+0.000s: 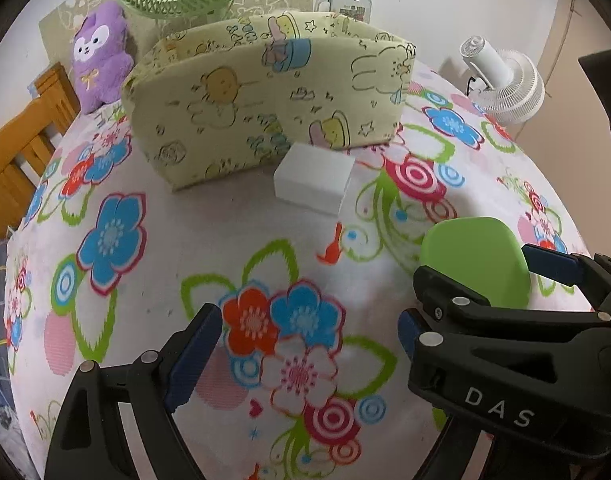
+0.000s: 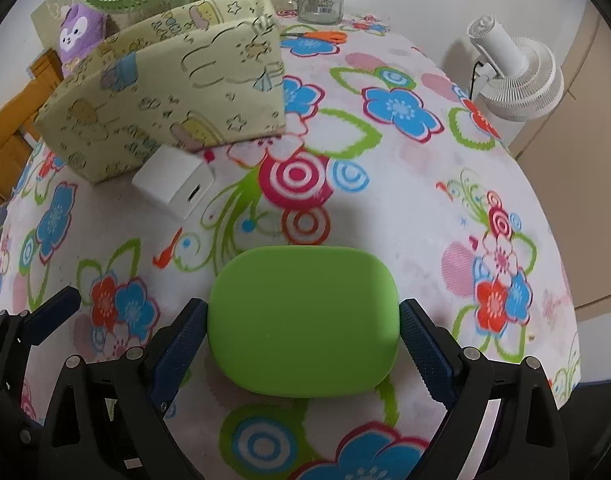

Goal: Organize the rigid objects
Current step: 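Grasp the white charger block with the left gripper while the right gripper holds the green case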

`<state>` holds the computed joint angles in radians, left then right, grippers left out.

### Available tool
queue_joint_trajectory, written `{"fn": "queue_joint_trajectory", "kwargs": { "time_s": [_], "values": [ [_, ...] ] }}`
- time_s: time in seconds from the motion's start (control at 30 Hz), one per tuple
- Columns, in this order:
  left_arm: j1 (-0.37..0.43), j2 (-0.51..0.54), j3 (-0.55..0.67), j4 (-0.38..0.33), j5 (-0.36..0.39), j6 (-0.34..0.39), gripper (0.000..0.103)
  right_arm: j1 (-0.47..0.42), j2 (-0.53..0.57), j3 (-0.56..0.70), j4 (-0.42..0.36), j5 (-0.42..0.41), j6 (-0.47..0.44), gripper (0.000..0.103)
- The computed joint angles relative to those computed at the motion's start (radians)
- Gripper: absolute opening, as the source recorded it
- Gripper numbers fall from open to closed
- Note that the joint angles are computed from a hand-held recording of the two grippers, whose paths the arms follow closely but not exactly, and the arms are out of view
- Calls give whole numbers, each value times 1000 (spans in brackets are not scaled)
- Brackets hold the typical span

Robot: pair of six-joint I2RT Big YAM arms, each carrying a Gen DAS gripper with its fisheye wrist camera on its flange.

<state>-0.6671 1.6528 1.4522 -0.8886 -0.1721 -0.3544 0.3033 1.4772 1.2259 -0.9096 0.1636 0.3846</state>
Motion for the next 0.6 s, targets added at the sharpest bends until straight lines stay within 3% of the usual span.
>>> {"fn": "queue_joint_trajectory", "kwargs": {
  "time_s": [0.33, 0.6],
  "values": [
    [15, 72, 95, -12, -25, 3, 91, -45, 52, 71, -2, -5, -60, 95],
    [30, 130, 167, -21, -42, 15, 91, -75, 102, 125, -9, -27, -56, 95]
  ]
}}
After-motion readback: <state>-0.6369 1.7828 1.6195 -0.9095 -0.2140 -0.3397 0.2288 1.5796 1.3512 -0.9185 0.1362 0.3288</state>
